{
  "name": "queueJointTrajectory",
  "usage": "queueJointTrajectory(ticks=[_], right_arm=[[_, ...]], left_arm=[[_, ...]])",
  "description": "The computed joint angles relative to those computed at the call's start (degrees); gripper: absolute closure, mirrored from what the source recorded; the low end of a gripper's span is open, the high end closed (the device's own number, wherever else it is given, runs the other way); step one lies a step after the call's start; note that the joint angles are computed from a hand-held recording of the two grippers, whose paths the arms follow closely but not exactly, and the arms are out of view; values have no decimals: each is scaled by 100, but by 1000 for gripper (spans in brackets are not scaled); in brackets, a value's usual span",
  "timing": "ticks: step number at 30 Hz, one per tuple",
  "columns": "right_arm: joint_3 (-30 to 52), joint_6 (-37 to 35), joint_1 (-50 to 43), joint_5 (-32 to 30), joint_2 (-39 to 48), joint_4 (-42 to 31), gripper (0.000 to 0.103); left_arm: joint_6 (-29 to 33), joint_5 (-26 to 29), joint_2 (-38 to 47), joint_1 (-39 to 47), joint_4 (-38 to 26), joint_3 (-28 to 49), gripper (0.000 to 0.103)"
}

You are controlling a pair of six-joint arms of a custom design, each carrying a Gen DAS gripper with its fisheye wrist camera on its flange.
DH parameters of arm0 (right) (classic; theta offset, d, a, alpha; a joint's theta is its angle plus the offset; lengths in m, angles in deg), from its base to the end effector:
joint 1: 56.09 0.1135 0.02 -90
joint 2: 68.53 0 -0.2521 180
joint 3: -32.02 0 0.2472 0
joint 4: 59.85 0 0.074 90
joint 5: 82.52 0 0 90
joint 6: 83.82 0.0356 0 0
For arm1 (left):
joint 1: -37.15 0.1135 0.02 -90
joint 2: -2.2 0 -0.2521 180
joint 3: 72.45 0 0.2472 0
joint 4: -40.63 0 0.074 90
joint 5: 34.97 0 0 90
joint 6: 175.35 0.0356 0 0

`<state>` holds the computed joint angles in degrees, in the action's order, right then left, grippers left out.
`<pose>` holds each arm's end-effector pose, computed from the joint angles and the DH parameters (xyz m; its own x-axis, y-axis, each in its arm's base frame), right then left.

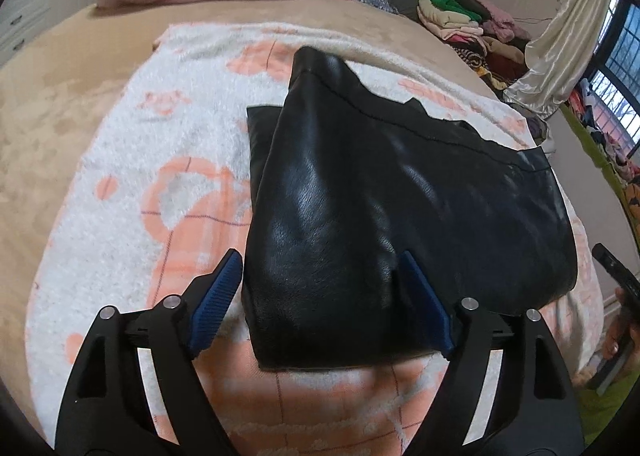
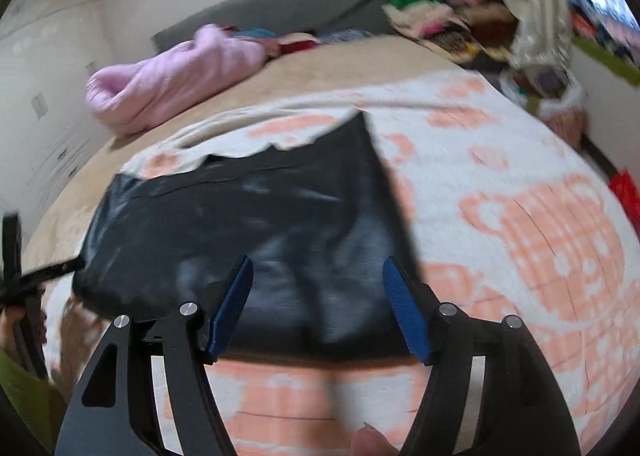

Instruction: Fold large clothes

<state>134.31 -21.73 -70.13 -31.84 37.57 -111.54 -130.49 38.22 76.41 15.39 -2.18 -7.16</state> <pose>0.3878 -0.0737 0.2556 -0.6314 -0.2154 -0.7450 -0.5161 0.8337 0.1963 0.2477 -0.0878 0.2329 -0.6480 -0.4720 -0.5978 -0.3839 0.8803 -0.2789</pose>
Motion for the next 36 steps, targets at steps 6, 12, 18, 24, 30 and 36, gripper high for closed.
queueJointTrajectory(ticks=[6,12,18,24,30,36], right_arm=[[-801,-286,727,30,-698,50,56],[-1227,-265,1512,352,-941,10,73],[-1371,-2,1977,650,-910,54,73],[-1361,211,2266,1168,-471,164,72],[-1459,142,2303,1165,-443,276,72],[10,616,2129,427,41,-534,71]], left_arm=[[46,-539,-64,-205,-253,135,19],[19,-738,-139,-207,-327,98,15],[-16,-885,-170,-209,-366,96,10],[-38,-915,-170,-225,-354,79,10],[47,-850,-133,-124,-279,49,10],[98,-694,-60,29,-69,71,9]])
